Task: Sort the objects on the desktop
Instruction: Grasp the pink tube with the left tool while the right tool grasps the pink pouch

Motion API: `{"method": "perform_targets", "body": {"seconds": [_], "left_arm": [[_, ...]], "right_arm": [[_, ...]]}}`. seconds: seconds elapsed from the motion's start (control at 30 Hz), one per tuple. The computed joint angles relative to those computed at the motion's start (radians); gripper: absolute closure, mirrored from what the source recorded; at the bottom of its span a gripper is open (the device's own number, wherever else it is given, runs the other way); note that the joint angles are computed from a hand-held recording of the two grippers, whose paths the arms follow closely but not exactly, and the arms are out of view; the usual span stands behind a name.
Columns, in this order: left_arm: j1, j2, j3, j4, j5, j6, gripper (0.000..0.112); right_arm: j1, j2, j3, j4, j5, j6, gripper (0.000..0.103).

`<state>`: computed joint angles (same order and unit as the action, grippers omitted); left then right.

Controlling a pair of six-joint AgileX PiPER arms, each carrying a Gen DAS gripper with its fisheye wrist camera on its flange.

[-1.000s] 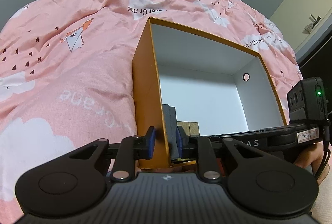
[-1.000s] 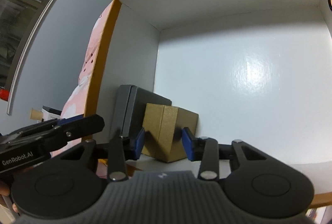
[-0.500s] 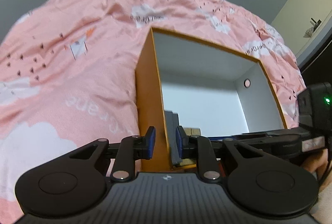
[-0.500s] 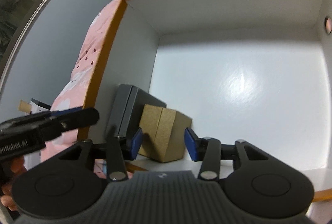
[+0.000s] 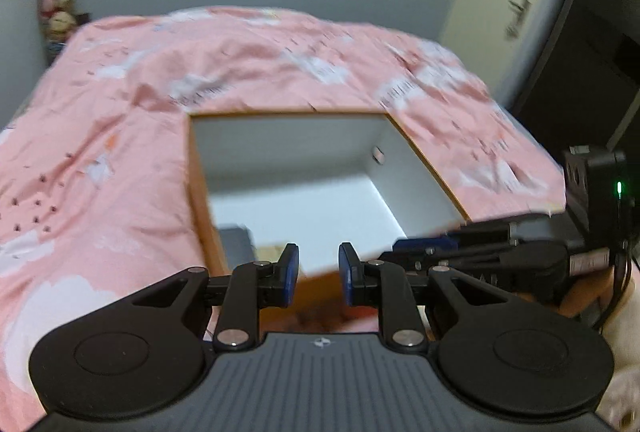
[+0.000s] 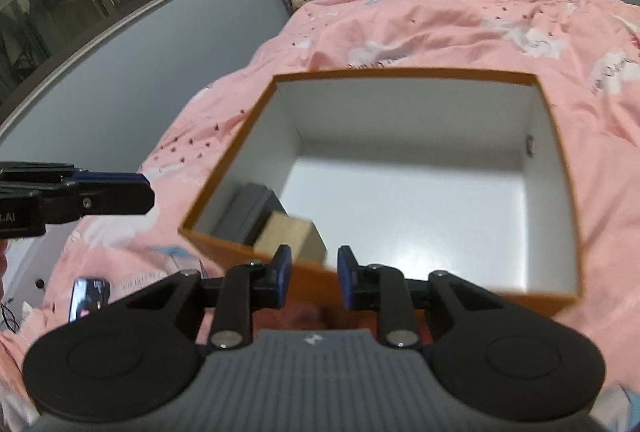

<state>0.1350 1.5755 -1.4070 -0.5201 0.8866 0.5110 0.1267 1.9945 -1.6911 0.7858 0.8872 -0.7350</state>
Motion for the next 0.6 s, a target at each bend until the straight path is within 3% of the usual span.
{"method": "perform_targets", "body": {"seconds": [0.23, 0.4, 0.53, 0.6], "left_arm": [[-0.116, 0.093, 0.064, 0.097, 0.054, 0.015, 0.087], [-0.217, 0.124, 0.148, 0.284, -0.022, -0.024, 0.083], [-0.27, 0.105, 0.217, 0.38, -0.08, -0.001, 0.055], [-0.286, 0.1, 0.242, 0.411, -0.108, -0.007, 0.054]], "right_arm": [[-0.039, -0.048, 0.14, -0.061, 0.039, 0.083, 0.066], [-0.049, -0.029, 0.162, -0.115, 0.05, 0.151, 0.054], [-0.056, 0.006, 0.134, -0.14, 0.093, 0.197, 0.052], [-0.061, 0.031, 0.115, -0.14, 0.118, 0.213, 0.052]]}}
